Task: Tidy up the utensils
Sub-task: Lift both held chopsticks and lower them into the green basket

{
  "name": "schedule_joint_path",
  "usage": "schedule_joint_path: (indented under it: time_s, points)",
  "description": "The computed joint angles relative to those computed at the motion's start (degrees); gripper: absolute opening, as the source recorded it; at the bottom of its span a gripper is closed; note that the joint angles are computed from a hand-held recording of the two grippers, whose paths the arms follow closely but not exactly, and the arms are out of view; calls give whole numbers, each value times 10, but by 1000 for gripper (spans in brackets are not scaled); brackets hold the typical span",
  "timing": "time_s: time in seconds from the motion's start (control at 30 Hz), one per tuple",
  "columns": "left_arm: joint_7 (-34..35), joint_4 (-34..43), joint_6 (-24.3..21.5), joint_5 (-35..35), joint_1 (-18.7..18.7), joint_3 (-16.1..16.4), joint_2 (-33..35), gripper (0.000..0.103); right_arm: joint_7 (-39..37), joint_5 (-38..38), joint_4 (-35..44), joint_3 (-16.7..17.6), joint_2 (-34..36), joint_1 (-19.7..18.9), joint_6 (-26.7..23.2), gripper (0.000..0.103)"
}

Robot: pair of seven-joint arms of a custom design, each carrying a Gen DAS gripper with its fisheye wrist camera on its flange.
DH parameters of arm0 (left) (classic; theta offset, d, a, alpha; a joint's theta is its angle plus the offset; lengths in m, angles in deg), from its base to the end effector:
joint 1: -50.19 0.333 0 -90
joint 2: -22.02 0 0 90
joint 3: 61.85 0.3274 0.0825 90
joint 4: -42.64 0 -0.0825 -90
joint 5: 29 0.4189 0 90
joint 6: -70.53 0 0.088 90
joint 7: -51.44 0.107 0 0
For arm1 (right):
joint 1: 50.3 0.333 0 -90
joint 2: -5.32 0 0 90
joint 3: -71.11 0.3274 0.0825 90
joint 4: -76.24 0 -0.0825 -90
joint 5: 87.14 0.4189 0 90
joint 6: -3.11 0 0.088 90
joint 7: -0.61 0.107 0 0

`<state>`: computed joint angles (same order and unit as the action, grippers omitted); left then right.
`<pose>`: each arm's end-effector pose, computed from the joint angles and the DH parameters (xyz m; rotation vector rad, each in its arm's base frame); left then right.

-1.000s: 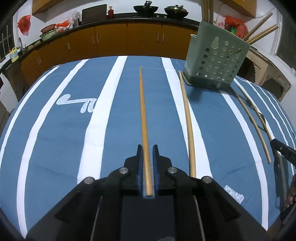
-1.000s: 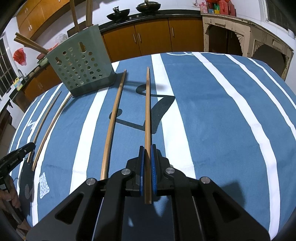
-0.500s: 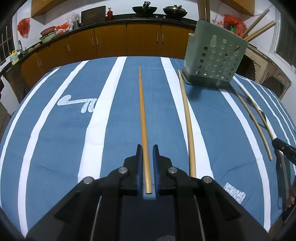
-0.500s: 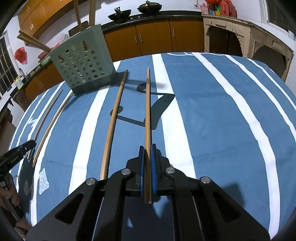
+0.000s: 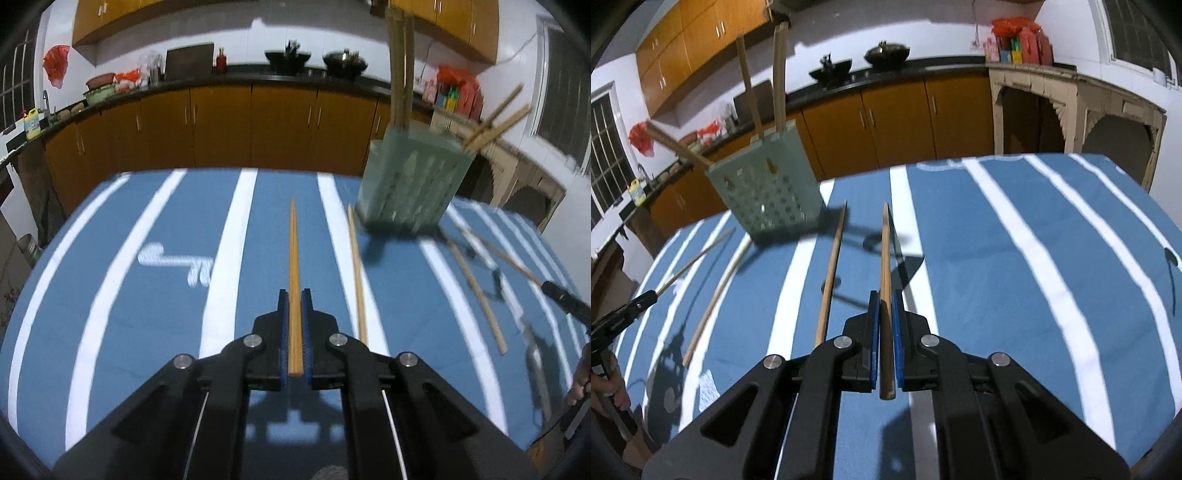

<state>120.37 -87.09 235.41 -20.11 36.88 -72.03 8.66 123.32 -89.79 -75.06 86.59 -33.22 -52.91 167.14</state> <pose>0.5035 -0.2353 0.5504 -1.6068 1.9406 -0.9636 0.4089 0.1082 0.5452 -1.4009 1.8723 -0.6564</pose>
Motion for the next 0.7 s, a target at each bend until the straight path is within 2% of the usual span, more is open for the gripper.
schedule_joint_path:
  time_s: [0.37,0.7]
  points:
    - [-9,7,99,-13,-3,16,-30,7,8,-6,12,22,-23,-57,70,8]
    - [-46,31,128,15,7,9,-32,7,-13,16,32,39,-22,-82,108,8]
